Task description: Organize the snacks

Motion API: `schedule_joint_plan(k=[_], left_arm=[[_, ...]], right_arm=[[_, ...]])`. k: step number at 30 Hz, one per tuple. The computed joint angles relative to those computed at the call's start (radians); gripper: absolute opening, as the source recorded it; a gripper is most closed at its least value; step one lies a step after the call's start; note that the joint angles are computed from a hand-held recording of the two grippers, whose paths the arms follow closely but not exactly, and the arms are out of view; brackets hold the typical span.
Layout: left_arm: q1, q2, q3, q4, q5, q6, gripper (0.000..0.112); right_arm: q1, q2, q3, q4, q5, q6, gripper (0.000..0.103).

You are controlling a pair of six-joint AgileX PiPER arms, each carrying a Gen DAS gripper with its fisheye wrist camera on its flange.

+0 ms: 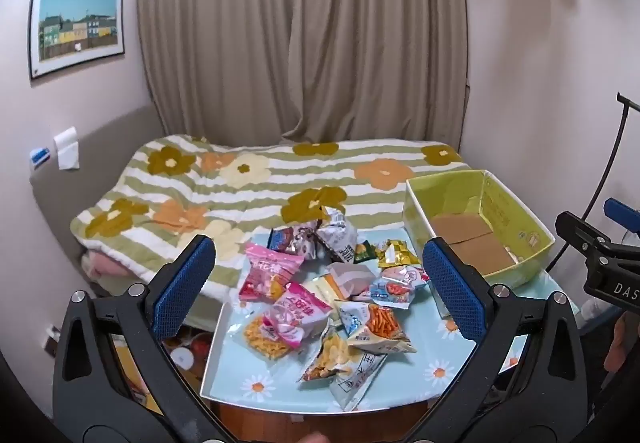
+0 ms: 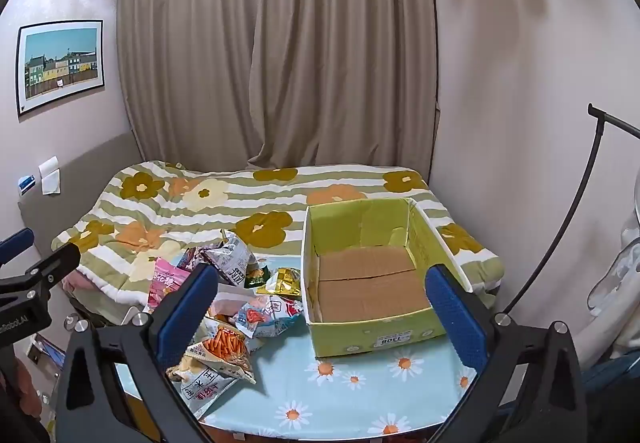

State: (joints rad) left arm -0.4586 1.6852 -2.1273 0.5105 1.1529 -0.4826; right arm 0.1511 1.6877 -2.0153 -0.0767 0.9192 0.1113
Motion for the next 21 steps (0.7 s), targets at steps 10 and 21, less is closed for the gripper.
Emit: schedule_joint_plan(k=[10,21], left_arm=[[0.009,0.025,-0.041,-0.018,0.013,0.014,0.103],[0.012,0.027,-0.039,-0.021,0.015,0.009,0.103]], right_arm=[[-0.018,-0.003,0.028,0.022,-0.028,-0.022,0.103],[-0.022,0.014,0.002,0.058,-0.018,-0.061,0.103]])
